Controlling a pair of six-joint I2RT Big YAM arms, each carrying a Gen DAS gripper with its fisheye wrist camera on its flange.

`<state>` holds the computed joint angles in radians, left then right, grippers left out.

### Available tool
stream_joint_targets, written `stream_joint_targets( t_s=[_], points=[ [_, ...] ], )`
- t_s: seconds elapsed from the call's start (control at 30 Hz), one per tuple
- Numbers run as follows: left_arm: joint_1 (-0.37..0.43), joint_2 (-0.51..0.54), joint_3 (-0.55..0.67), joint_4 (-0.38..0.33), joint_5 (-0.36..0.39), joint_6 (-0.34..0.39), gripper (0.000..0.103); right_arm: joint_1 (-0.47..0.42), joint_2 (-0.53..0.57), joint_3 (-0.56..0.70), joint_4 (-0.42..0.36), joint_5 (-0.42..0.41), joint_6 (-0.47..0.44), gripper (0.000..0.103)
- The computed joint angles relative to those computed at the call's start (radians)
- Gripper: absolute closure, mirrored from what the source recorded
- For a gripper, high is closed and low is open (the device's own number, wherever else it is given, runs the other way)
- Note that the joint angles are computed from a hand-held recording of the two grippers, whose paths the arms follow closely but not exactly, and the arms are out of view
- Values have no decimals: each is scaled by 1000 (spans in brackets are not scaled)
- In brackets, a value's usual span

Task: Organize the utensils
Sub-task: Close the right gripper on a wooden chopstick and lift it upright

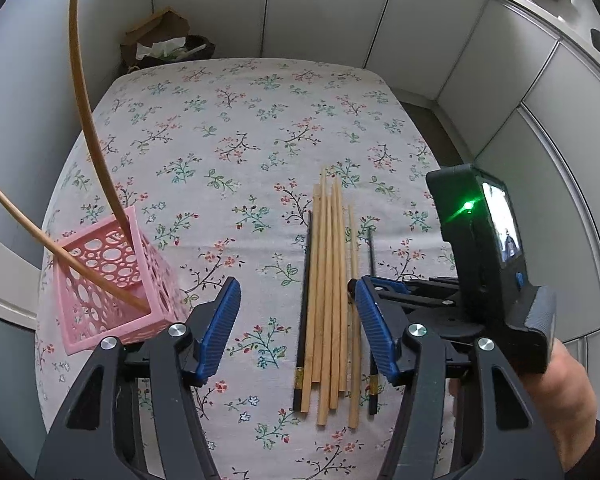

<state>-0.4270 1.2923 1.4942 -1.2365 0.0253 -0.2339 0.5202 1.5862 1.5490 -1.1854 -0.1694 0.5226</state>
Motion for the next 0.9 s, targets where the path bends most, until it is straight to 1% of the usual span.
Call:
stream_joint_targets(
  t_s=[0.13, 0.2, 0.37, 0.43, 0.5, 0.57, 0.63, 0.67, 0.73, 0.83, 0.87, 0.9],
  points=[
    [1, -5, -3, 1, -1, -4, 46, 4, 5, 7, -7, 12, 12, 92],
    [2, -5, -2, -1, -2, -8, 46, 2, -4, -3, -2, -9, 43, 95],
    [-2, -1, 2, 7, 7, -15, 46, -29, -92, -44, 50, -42, 68, 96],
    [-8, 7, 2, 9, 8, -14, 48, -44, -129, -60, 59, -38, 68, 96],
    [-18, 22, 6, 6, 15, -12, 52, -57, -165, -74, 61, -22, 63, 96],
    [-24, 41, 11, 8, 21, -10, 56, -61, -192, -76, 59, 17, 54, 96],
    [-29, 55, 13, 16, 8, -10, 58, -71, -220, -80, 68, 33, 51, 96],
    [-31, 64, 15, 20, 0, -8, 61, -77, -236, -86, 79, 39, 52, 96],
    [-30, 85, 19, 25, -5, -6, 65, -110, -271, -104, 97, 21, 35, 96],
    [-18, 116, 22, 18, -12, -16, 72, -119, -296, -120, 126, 5, 44, 96],
    [-10, 126, 19, 20, -12, -24, 79, -117, -299, -121, 135, 3, 46, 96],
    [-2, 129, 12, 23, -3, -26, 83, -118, -302, -122, 141, 0, 46, 96]
  ],
)
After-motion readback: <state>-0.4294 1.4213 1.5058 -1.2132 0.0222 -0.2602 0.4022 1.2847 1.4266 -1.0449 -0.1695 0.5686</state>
